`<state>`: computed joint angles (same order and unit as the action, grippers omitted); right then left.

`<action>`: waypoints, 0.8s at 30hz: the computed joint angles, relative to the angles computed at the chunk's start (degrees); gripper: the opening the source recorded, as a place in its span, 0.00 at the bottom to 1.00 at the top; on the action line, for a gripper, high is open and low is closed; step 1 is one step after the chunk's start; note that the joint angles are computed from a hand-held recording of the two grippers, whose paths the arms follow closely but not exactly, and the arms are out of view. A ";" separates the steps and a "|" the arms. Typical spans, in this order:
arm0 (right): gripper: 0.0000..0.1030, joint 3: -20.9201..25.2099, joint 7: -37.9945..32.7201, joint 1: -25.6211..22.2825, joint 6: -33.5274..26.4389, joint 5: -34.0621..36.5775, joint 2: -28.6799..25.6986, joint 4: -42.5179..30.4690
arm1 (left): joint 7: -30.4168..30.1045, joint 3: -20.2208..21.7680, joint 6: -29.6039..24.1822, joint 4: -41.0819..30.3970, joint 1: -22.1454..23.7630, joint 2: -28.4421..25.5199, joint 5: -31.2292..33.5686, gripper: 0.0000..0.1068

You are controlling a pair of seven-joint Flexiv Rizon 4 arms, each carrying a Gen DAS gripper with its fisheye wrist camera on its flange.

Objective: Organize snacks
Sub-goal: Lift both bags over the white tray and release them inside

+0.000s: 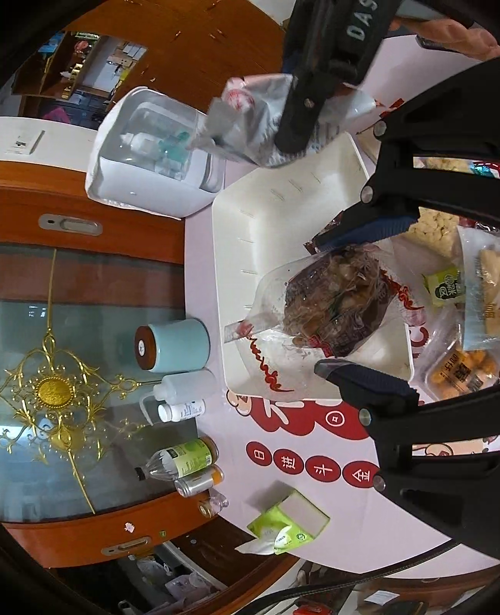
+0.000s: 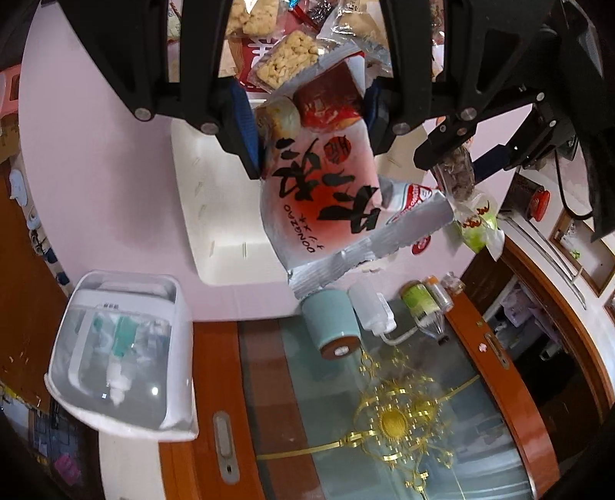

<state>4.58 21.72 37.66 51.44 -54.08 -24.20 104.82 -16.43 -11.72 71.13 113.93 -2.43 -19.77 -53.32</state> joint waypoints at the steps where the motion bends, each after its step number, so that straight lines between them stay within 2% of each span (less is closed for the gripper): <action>1: 0.45 0.09 -0.39 -0.10 -0.19 0.54 -0.44 -0.28 | -0.32 0.10 0.38 -0.15 -0.26 -0.41 0.42 0.53; 11: 0.46 -0.80 -1.67 -1.00 3.22 5.55 -3.43 -0.62 | -8.30 0.00 1.66 -3.21 -0.33 -4.90 9.06 0.54; 14: 0.47 -0.53 -2.46 -1.42 3.99 8.30 -4.39 -0.63 | -10.54 -0.27 1.96 -3.99 0.11 -6.12 11.14 0.56; 17: 0.48 -0.72 -3.86 -1.32 4.31 10.23 -5.13 -0.71 | -14.63 1.13 1.89 -5.46 -0.32 -7.72 15.49 0.65; 19: 0.60 -2.04 -2.53 -0.58 5.55 8.75 -4.96 0.26 | -16.16 0.84 1.27 -6.13 0.47 -8.34 17.05 0.75; 21: 0.76 -4.05 1.34 0.13 8.28 5.20 -4.28 2.07 | -17.63 0.57 1.09 -6.56 1.16 -8.67 17.97 0.78; 23: 0.82 -5.11 4.52 0.32 9.84 2.27 -3.70 3.24 | -18.59 0.53 -1.21 -7.22 2.00 -8.71 18.99 0.83; 24: 0.82 -5.36 5.69 0.38 10.08 0.96 -3.40 3.62 | -19.05 0.69 -1.84 -7.38 2.13 -8.67 19.52 0.85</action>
<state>-0.79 27.41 38.04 61.52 -53.12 -27.60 108.44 -35.48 -11.03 69.29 106.55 -0.30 -28.44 -33.80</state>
